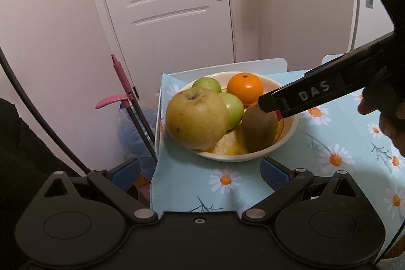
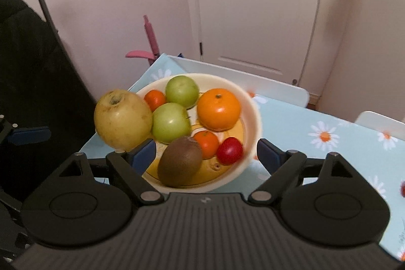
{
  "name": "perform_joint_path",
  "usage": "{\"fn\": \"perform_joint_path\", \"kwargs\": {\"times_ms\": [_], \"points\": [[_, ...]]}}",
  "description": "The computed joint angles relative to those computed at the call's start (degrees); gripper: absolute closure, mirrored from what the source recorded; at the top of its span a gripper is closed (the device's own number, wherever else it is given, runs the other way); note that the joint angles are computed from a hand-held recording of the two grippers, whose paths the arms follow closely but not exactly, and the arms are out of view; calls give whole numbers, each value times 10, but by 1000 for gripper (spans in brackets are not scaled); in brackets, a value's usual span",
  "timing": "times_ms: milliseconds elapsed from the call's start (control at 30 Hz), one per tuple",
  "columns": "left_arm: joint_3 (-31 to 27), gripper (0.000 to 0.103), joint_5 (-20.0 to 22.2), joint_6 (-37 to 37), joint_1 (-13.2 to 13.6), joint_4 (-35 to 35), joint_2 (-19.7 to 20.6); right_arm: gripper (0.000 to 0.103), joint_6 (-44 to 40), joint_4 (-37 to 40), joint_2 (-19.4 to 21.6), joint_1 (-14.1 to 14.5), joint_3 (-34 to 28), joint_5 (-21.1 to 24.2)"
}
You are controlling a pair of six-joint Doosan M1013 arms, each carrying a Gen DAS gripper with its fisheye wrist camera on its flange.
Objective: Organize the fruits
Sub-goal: 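Move both tools toward the last tangerine and red tomato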
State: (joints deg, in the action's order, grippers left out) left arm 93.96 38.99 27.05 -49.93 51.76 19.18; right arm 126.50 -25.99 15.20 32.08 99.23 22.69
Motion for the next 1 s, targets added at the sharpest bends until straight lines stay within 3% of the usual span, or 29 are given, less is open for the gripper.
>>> {"fn": "perform_joint_path", "kwargs": {"times_ms": [333, 567, 833, 1000], "points": [[-17, 0, -21, 23, -4, -6, 0, 1, 95, -78, -45, -5, 29, 19], [-48, 0, -8, 37, -20, -4, 10, 1, 124, -108, -90, -36, 69, 1], [-114, 0, 29, 26, -50, -8, 43, 1, 63, -91, -140, -101, 119, -23], [-173, 0, 57, 37, -71, -25, 78, 1, -88, 10, -167, -163, 143, -42]]}}
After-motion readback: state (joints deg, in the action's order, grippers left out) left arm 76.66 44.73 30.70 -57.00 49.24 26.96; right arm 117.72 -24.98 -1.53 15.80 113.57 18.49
